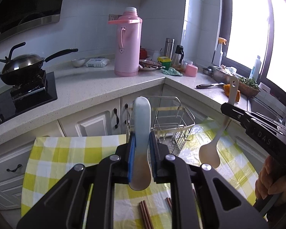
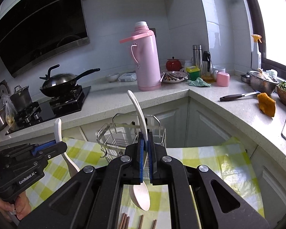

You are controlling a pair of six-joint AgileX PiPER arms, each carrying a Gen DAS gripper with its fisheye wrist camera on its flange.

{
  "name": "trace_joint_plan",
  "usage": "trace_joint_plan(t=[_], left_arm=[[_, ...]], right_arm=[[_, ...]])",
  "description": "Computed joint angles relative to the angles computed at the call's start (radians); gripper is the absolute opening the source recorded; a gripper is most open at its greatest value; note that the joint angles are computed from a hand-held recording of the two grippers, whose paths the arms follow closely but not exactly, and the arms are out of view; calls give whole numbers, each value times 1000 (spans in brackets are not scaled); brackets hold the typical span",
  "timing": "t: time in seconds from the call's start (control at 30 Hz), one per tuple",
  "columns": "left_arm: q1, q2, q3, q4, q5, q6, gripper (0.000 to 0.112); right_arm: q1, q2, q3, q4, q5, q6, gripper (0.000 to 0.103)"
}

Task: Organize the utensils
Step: 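Lift both spoons and carry them over the wire drying rack with both tools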

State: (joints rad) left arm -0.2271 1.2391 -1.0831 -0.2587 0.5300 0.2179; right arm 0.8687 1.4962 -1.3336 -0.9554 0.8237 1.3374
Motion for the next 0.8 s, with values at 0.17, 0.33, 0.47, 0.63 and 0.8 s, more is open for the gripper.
trace_joint_plan(t=[0.17, 0.33, 0.47, 0.63, 0.8], left_arm=[[-14, 81, -129, 59, -16, -71, 14], [-15, 163, -248, 59, -34, -110, 14], [-34, 240, -344, 97, -54, -176, 14], [-69, 325, -416, 169, -100, -266, 14], [-92, 387, -411, 240, -147, -354, 14]], right_arm=[[-49, 59, -100, -20, -17, -40, 7], [-112, 107, -181, -19, -77, -58, 7], [-165, 150, -245, -13, -138, -50, 7], [-198, 224, -325, 4, -148, -63, 7], [-210, 271, -324, -9, -163, -33, 7]])
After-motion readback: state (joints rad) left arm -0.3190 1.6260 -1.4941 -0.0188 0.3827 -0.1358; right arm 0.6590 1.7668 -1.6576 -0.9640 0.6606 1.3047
